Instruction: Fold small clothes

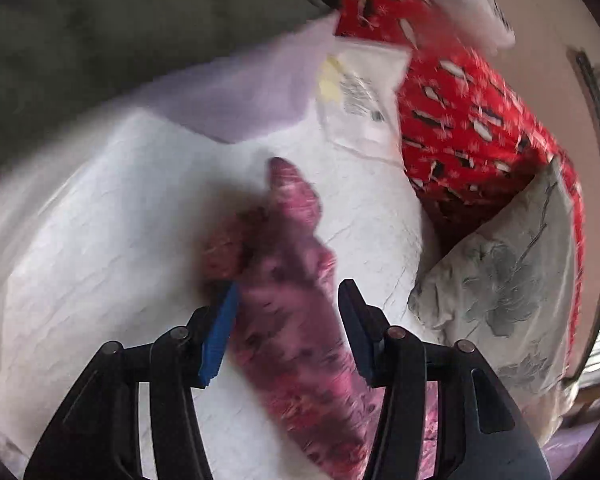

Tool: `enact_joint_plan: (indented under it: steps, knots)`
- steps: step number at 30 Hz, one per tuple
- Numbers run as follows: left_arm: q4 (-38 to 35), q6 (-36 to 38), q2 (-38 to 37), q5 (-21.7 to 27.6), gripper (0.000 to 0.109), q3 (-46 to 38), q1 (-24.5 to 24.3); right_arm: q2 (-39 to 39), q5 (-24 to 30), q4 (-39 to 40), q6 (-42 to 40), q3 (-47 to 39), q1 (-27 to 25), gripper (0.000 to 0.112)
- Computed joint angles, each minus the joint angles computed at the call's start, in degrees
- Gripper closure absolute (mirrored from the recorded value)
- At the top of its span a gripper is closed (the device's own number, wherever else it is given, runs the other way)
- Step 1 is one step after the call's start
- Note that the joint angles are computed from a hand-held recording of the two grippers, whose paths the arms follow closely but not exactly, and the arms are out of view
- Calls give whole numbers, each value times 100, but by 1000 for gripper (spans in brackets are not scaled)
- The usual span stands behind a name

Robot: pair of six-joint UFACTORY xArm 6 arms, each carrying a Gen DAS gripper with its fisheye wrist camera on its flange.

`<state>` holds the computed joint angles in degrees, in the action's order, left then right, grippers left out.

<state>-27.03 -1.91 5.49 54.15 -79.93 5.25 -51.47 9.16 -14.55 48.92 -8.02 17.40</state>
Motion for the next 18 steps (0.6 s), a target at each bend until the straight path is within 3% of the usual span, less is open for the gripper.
enact_joint_plan:
  steps: [2, 4, 5, 6, 7, 13, 18]
  knots:
    - [584, -138, 217, 3, 51, -226, -229, 25, -30, -9, 12, -1, -2, 84]
    - [1034, -427, 390, 44, 54, -381, -369, -44, -36, 97, -75, 50, -2, 84]
    - [1090, -436, 382, 5, 79, -352, -398, -40, -67, 139, -101, 60, -2, 84]
    - [1034, -284, 315, -53, 97, -274, -402, -51, -80, 184, -137, 73, -4, 84]
    - [982, -157, 257, -28, 106, -238, -389, -19, -109, 194, -148, 67, -11, 84]
    - [295, 963, -1142, -674, 106, 1129, 143, -28, -122, 225, -179, 80, -16, 84]
    - [-37, 1622, -1679, -114, 105, 1871, 1043, -16, -118, 189, -144, 70, -11, 84]
